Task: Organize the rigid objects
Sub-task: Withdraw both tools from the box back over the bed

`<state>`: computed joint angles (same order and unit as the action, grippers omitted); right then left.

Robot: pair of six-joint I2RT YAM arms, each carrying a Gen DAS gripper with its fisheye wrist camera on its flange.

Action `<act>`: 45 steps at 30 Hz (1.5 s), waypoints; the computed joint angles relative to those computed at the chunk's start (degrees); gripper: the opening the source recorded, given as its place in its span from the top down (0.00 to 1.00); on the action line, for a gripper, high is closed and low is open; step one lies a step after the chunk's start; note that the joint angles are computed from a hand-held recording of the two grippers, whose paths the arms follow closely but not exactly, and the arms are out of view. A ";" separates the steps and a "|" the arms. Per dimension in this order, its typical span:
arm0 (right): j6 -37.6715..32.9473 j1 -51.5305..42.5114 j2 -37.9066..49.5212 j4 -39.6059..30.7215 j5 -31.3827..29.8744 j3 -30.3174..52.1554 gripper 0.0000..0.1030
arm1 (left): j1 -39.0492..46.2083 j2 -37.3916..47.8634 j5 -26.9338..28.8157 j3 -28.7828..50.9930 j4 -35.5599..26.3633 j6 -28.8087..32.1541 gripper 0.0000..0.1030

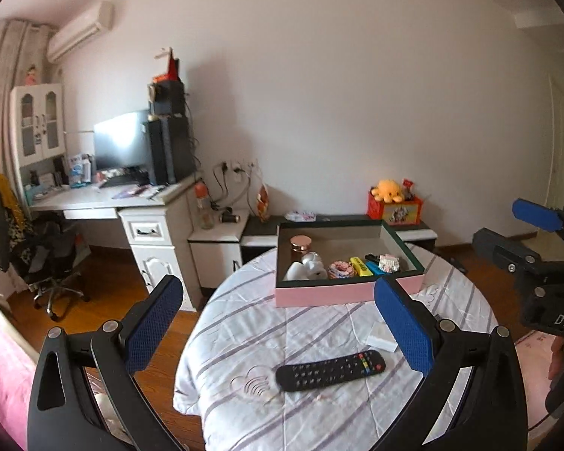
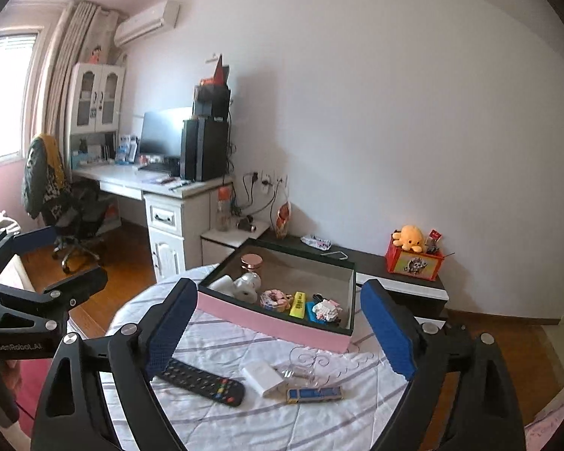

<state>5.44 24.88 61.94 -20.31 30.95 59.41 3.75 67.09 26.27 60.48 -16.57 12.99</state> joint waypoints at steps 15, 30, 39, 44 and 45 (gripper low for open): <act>12.78 21.89 -8.03 -4.62 22.66 -5.76 0.12 | 14.44 -14.45 15.17 -6.96 -5.24 4.85 0.00; 18.88 29.72 -8.42 -12.03 31.68 -4.36 0.11 | 13.69 -18.49 16.13 -8.47 -8.16 6.91 0.00; 19.50 27.58 -8.57 -13.17 29.62 -4.57 0.11 | 9.36 -17.44 11.58 -9.15 -7.13 6.91 0.00; 19.00 23.97 -8.93 -11.96 26.04 -5.98 0.11 | 5.45 -15.73 7.59 -10.27 -6.09 7.46 0.00; 18.98 23.05 -8.94 -11.69 25.21 -6.40 0.11 | 4.62 -15.14 6.69 -10.52 -5.85 7.70 0.00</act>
<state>24.42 47.94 52.99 -32.00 56.16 53.01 8.37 51.96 32.96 49.96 -22.42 20.69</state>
